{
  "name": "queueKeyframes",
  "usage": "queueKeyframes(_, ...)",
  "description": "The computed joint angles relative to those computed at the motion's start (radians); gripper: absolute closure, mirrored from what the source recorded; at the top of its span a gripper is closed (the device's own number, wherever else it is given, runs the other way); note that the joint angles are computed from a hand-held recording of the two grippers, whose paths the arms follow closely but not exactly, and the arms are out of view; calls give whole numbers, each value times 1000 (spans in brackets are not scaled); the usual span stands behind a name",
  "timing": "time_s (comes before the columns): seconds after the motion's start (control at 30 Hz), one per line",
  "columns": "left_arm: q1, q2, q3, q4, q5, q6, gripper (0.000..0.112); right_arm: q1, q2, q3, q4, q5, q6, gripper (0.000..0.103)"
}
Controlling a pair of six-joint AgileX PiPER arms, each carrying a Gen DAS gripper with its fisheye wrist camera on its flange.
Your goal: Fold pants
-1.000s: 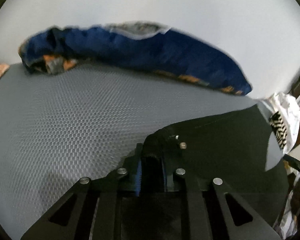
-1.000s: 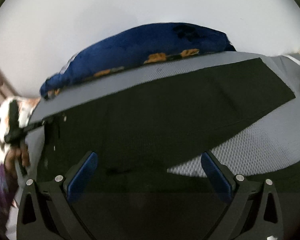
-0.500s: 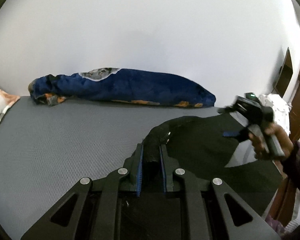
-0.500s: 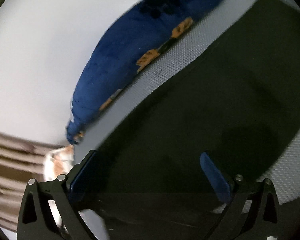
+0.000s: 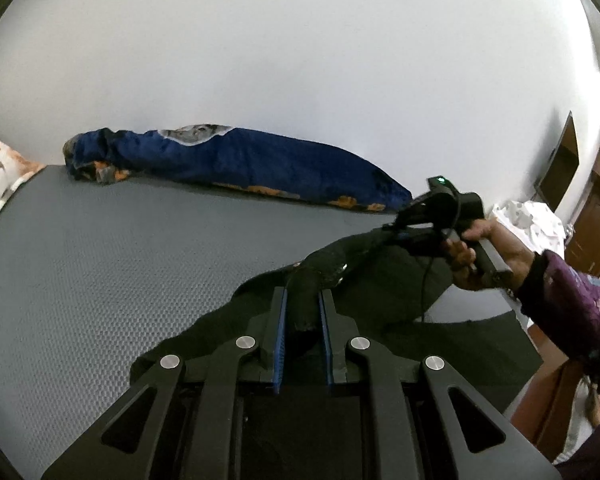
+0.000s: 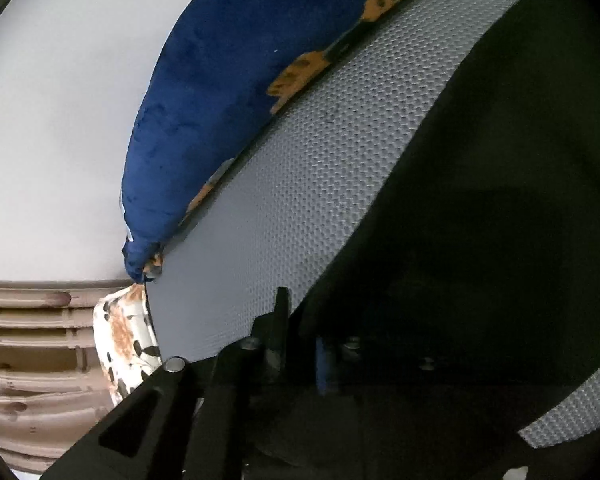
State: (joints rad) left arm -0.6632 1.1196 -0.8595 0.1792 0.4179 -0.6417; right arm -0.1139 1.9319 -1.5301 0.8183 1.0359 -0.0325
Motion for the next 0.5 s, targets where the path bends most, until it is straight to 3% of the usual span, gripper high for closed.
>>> queueKeyframes(0.23,-29,-83,60,69,53,-114,97,-39,-342,411,112,-130,-161,97)
queueKeyframes(0.37,-106,-148,117,152,118,-251,97,-116,-583,675,189,-106,-225,97)
queueKeyframes(0.5,-248,-207,150,268,237,-429,97,-153,-798,860,166,-90,-225,97)
